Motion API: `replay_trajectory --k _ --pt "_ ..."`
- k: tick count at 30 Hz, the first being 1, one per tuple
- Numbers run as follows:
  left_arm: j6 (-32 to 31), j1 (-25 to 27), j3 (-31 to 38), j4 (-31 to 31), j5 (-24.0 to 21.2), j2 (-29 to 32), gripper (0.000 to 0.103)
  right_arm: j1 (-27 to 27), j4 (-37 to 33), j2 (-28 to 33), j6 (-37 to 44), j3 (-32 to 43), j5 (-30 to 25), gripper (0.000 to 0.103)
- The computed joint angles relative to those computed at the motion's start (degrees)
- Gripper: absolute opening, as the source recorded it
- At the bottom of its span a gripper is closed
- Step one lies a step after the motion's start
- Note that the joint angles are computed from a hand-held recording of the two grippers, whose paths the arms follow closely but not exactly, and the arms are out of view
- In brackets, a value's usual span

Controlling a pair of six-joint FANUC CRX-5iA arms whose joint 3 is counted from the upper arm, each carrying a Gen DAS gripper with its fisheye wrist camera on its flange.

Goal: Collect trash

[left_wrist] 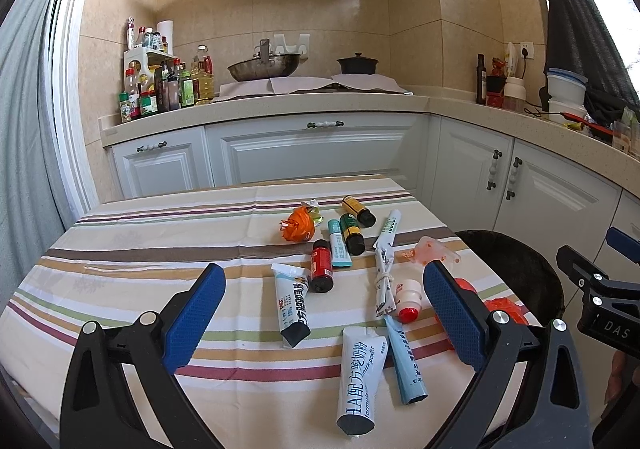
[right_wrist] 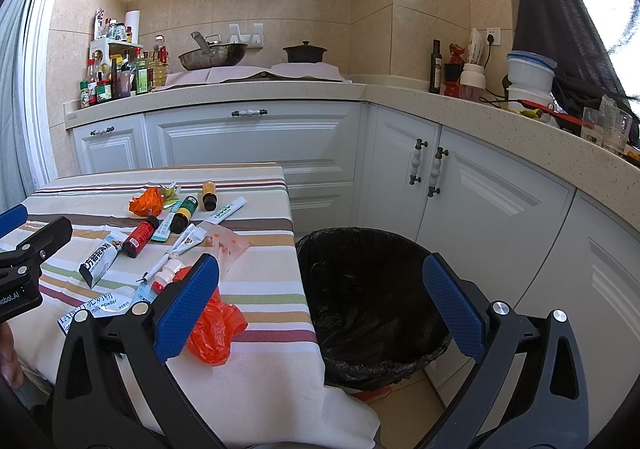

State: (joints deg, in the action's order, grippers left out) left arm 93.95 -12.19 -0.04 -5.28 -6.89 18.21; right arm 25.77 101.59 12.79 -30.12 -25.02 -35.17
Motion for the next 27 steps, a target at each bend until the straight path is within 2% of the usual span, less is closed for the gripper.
replay_trajectory --k 27 --pt "1.60 0.01 0.48 -1.27 -0.80 0.23 0.097 -0.22 0.22 -0.24 -0.17 -0.30 0.29 0.100"
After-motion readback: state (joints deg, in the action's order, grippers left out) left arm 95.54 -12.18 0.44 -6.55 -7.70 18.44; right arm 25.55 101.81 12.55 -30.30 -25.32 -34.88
